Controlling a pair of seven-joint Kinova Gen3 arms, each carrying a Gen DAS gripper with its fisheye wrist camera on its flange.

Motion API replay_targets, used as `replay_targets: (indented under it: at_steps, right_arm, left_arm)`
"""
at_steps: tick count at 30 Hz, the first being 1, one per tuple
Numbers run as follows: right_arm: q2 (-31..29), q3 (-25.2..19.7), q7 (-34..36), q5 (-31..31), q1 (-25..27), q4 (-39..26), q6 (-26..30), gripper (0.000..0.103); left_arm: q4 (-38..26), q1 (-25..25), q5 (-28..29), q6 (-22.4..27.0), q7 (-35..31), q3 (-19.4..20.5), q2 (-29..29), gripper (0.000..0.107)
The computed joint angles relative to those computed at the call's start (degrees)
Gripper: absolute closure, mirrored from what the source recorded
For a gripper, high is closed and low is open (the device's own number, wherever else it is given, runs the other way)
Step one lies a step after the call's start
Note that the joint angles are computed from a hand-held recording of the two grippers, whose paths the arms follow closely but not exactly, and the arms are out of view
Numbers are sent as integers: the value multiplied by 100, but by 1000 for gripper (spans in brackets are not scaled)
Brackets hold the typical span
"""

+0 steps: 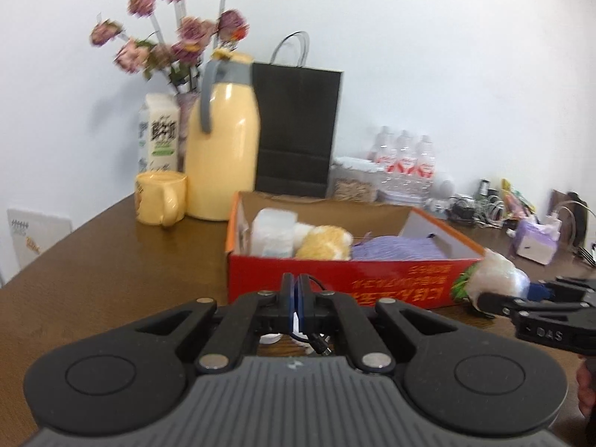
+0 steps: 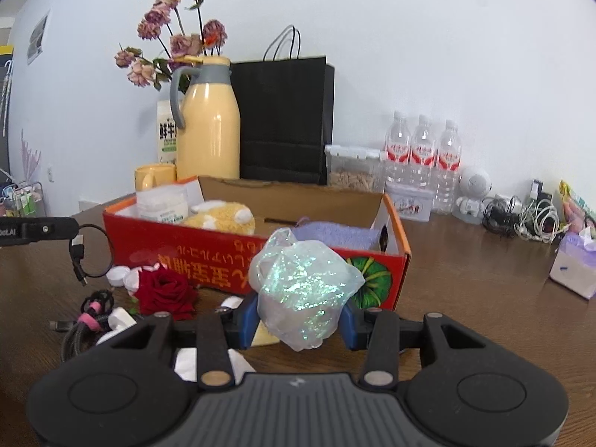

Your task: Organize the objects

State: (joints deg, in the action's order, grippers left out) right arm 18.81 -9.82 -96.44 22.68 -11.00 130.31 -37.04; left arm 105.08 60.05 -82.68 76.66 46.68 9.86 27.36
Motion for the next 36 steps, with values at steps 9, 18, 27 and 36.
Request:
replay_targets:
  at_steps: [9,18,27,36]
  right_arm:
    - [-221,-28,-272,339,84,-114,-131,61]
    - [-66,-7,-241,232,-143,-856,175,61]
    - [239,-166,-568,511,74,-1200,485,61]
    - [219,-141,-652,627,229,-904,308,61]
  left_arm:
    - [-195,-145,-579,-352,-408,30,-192,106]
    - [-885,-533,-1107,-931,-842,-200,27,106]
    - [-804,-761,215,-1431,-1203,-225,-89,92]
    - [-485,-853,1430,-2223,-1641,-254,-333,62]
